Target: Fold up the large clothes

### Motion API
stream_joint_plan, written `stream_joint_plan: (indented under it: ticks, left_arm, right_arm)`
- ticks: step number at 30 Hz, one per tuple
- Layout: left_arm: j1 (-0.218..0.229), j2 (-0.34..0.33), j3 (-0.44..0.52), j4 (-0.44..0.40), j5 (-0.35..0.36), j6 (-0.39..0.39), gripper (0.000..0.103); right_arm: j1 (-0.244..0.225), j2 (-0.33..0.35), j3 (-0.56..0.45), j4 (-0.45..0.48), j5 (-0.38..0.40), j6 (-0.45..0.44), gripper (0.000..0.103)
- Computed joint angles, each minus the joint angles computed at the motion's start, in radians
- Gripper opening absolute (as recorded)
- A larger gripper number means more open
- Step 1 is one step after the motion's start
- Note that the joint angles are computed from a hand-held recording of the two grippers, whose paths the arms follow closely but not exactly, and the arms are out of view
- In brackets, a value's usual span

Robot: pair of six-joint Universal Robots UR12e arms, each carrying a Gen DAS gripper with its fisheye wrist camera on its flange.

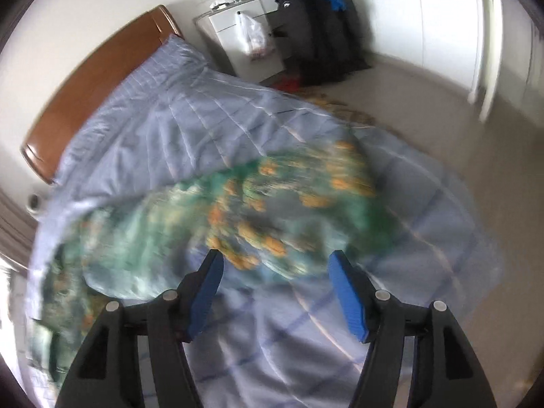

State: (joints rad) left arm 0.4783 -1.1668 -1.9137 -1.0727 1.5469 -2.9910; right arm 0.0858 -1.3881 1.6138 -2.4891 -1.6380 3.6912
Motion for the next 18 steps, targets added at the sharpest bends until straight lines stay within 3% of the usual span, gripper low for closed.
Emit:
stream_joint_plan:
  ticks: [4,6,12,15,18]
  left_arm:
    - [-0.005,-0.07,0.049,0.052,-0.012,0.044,0.103]
    - [-0.015,-0.114,0.076,0.084,-0.035,0.065,0.103]
    - [-0.119,-0.258,0.142,0.147,-0.026,0.232,0.103]
    - [-0.183,-0.34,0.165,0.165,0.031,0.316,0.103]
    - [-0.226,-0.399,0.18,0.132,0.1,0.37,0.102]
  right_arm:
    - [0.053,-0.041,0.031,-0.065,-0.03,-0.111,0.065]
    - [0.079,-0.061,0.047,-0.1,-0.027,-0.147,0.07]
    - [0.146,-0.101,0.097,-0.167,0.019,-0.136,0.077]
    - [0.173,-0.112,0.119,-0.169,0.059,-0.103,0.077]
    - [0.195,-0.115,0.128,-0.165,0.084,-0.103,0.077]
